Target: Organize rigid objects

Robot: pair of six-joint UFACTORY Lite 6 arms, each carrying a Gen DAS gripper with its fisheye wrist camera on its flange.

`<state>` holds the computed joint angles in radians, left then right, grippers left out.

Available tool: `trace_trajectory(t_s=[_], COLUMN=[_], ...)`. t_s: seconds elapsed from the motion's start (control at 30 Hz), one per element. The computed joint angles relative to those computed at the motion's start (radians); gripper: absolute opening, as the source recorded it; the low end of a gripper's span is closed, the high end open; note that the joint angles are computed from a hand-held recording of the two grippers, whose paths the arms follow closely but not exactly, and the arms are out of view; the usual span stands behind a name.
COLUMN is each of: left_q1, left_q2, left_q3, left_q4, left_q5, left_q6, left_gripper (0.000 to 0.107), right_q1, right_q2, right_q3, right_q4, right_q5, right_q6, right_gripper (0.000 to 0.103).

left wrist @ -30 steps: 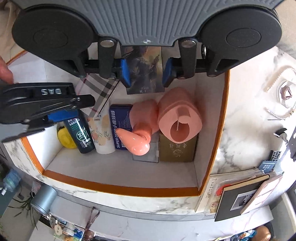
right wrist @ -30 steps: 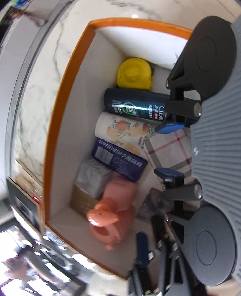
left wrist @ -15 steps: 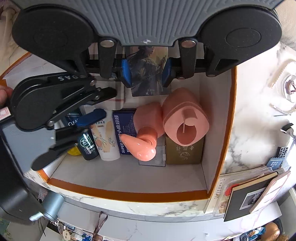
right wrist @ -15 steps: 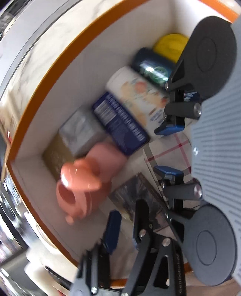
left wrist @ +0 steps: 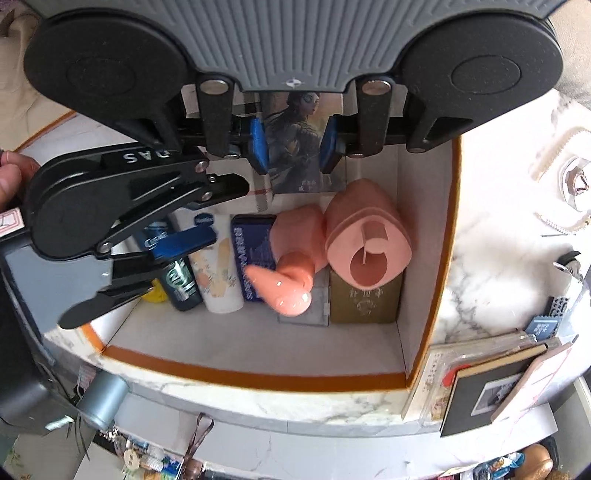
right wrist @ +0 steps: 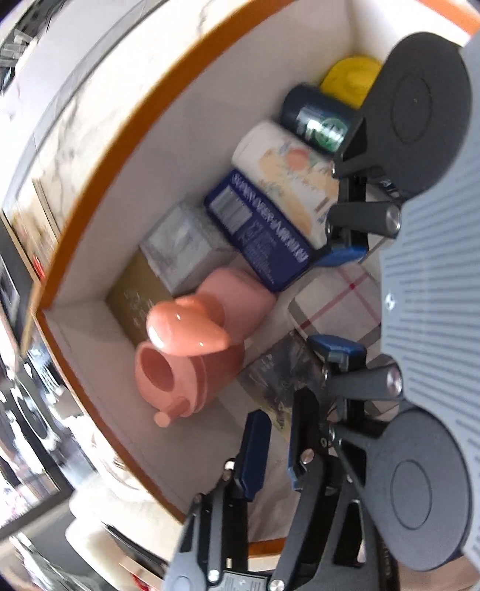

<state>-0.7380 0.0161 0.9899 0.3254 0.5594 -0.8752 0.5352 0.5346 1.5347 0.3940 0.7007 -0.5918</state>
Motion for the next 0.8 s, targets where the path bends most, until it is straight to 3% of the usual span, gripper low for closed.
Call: trace_trajectory(t_s=[0.17, 0.27, 0.4, 0.53, 0.67, 0.77, 0.8], left_q1=[-0.067, -0.124, -0.208, -0.315, -0.418, -0.473, -0.49], left_q2=[-0.053, -0.077, -0.09, -0.08, -0.061, -0.04, -0.028], left_q3=[0.035, 0.077, 0.138, 0.216, 0.295, 0.341, 0.358], left_q4=[0.103, 0.198, 0.332, 0.51, 0.633, 0.686, 0.696], left_q5=[0.044, 0.089, 0.164, 0.278, 0.386, 0.434, 0.453], left_q6=[-0.112, -0.21, -0.348, -0.489, -0.584, -0.62, -0.631], left_gripper=[0.039, 0.039, 0.039, 0.039, 0.048, 0.048, 0.048], right_q1=[-0.022, -0.01, -0.016, -0.041, -0.047, -0.033, -0.016], right_q2=[-0.193, -0.286, -0.442, -0.62, -0.775, -0.895, -0.932], right_q3=[-0.14, -0.168, -0.249, -0.319, -0.373, -0.417, -0.431], right_q4=[-0.037, -0.138, -0.26, -0.359, -0.421, -0.485, -0.538], right_q5=[-0.031, -0.037, -0.066, -0.061, -0.036, -0.018, -0.013], right_q6=[0.085, 0.233, 0.415, 0.569, 0.722, 0.822, 0.88], right_gripper=[0.054, 0.062, 0.063, 0.063, 0.063, 0.07, 0.081])
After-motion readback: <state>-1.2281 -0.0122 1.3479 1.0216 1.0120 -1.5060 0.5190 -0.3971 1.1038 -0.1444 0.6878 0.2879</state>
